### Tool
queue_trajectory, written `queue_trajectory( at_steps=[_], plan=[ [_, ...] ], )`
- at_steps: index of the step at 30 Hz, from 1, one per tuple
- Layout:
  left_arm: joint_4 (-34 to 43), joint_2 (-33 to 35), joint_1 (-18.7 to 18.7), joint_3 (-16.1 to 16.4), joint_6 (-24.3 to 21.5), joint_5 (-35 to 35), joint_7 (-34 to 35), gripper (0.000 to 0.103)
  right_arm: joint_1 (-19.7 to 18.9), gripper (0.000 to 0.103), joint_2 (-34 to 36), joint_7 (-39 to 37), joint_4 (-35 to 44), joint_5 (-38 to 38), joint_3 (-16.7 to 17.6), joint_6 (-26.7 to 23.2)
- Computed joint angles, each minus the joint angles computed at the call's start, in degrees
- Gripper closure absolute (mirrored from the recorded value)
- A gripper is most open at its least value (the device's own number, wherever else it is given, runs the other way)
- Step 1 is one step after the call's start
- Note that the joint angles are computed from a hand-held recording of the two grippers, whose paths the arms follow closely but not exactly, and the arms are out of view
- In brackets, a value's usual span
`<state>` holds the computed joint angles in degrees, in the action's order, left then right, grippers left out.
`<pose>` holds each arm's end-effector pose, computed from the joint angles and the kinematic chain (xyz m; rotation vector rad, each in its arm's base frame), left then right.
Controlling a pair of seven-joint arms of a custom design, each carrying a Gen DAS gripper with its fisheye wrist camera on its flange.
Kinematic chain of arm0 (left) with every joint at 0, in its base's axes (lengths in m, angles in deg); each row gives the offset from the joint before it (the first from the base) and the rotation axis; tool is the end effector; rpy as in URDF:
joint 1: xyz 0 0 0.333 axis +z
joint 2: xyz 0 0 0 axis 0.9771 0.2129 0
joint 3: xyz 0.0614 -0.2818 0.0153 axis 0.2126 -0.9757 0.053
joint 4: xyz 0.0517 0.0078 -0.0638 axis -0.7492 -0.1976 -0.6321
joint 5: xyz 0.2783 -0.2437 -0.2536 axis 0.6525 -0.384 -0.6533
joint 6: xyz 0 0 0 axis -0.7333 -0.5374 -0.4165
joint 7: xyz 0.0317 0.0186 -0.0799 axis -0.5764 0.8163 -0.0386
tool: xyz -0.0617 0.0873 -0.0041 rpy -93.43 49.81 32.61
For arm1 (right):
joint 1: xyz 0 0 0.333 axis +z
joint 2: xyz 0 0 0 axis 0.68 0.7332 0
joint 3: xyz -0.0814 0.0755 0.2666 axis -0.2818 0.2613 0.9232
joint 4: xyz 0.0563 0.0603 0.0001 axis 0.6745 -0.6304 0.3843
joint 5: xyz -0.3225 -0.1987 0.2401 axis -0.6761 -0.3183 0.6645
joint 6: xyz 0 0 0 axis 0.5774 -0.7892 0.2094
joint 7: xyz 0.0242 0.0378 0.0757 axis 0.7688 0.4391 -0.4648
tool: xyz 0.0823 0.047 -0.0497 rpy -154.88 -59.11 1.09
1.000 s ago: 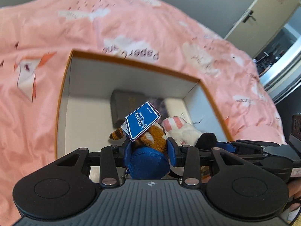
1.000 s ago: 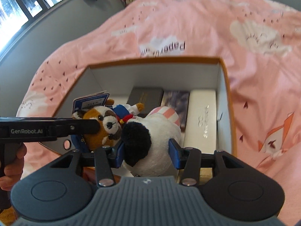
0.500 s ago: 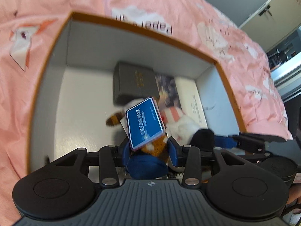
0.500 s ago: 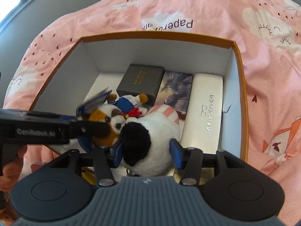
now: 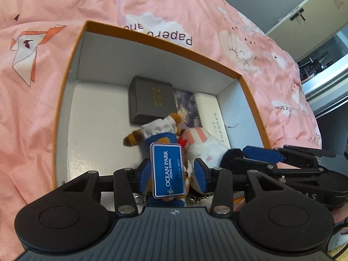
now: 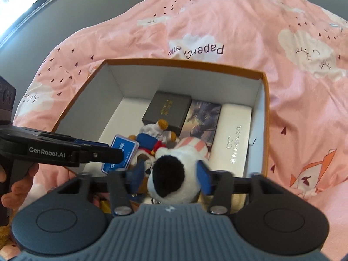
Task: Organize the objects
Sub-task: 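Open both grippers to release the plush toys into the orange box, then move both grippers back toward the pink wallet and yellow tape measure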
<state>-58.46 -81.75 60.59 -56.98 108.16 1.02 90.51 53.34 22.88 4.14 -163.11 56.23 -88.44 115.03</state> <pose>0.5394 -0.3551 0.3821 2.0493 -2.0980 0.9102 0.5999 0.1440 0.3916 -2.3386 0.9581 0.0908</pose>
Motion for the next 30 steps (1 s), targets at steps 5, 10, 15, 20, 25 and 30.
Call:
queue_trajectory(
  at_steps=[5,10,15,20,25,30],
  plan=[
    [0.9,1.7,0.2,-0.3,-0.1,0.0,0.6,0.066,-0.4,0.082,1.8,2.8,1.0,-1.2,0.0,-1.6],
    [1.9,3.2,0.2,-0.7,-0.9,2.3,-0.2,0.068,-0.2,0.082,1.2,3.0,0.0,-1.3,0.3,-0.3],
    [-2.5,-2.3,0.4,-1.4,3.5,-1.0,4.2,0.068,0.2,0.075,-3.3,-2.1,-4.3,3.4,0.0,2.7],
    [-10.2,-12.7,-3.2,0.9,6.4,-3.8,8.4,0.068,1.3,0.069,-11.6,-9.1,-11.4,12.7,-2.1,2.2],
    [-18.7,-22.3,-5.0,1.4,5.4,3.3,0.6,0.068,3.0,0.066,-20.0,-10.2,-19.3,15.5,-3.8,0.9],
    [-23.0,-26.7,-6.5,1.5,-2.2,8.9,-8.2,0.068,4.7,0.066,-25.8,-4.7,-26.3,9.6,-2.9,-0.3]
  ],
)
